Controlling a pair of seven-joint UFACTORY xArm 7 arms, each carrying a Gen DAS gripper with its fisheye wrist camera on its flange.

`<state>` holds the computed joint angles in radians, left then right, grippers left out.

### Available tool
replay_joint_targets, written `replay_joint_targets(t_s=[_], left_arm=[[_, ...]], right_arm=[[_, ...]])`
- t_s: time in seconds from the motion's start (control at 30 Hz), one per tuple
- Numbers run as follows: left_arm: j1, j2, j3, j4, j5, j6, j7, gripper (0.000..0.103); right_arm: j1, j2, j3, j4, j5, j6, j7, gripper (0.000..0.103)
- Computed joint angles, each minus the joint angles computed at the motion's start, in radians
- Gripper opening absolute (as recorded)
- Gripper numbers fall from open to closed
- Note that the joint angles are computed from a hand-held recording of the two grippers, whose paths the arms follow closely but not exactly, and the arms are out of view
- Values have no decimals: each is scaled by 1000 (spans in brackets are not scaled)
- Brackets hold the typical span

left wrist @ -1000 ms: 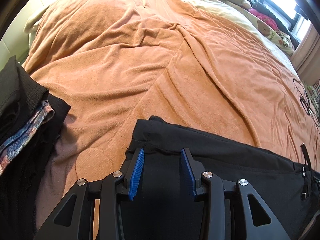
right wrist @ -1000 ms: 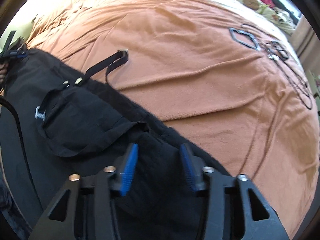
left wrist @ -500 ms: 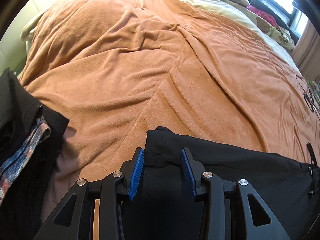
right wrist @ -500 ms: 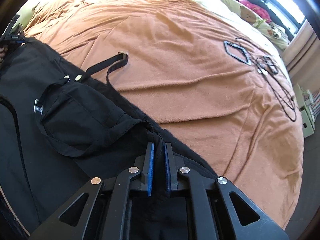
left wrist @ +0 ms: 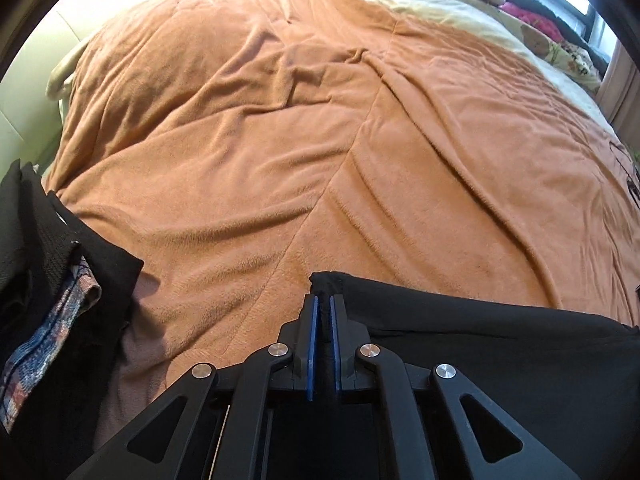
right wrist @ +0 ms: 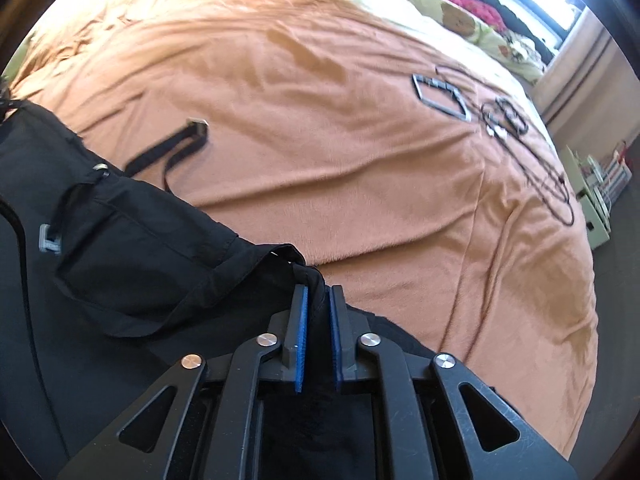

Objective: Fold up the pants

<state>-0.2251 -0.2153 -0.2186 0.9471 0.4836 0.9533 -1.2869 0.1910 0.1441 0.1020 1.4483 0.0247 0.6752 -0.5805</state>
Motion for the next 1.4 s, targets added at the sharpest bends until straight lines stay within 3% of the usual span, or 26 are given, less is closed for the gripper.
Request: replay_joint_targets(t_s=[0.03, 0.1, 0.17, 0.23, 0.57, 0.9, 1.4], left_arm=[[-1, -6, 0, -1, -4, 5, 0, 11], [-3, -31, -2, -8, -13, 11, -4, 21], [-5, -61, -10, -22, -14, 8, -8, 43], [-5, -91, -27, -30, -6, 16, -14, 51], [-29, -230, -95, -74, -52, 61, -18, 51], [-60, -376, -160, -153, -137, 85, -31, 51], [-117, -574, -247, -259, -261, 115, -100, 51]], right_arm=[[5, 4, -1, 2, -12, -5, 14, 16], [11, -6, -4, -4, -24, -8, 60, 35], [-4, -31, 1, -6, 49, 16, 63, 51], [-17, -67, 1, -31, 110, 12, 40, 53], [-24, -394, -64, -317, 267, 5, -1, 53], [-7, -667, -121, -512, 273, 58, 33, 53], [6, -1039, -146, -778, 218, 146, 133, 53]])
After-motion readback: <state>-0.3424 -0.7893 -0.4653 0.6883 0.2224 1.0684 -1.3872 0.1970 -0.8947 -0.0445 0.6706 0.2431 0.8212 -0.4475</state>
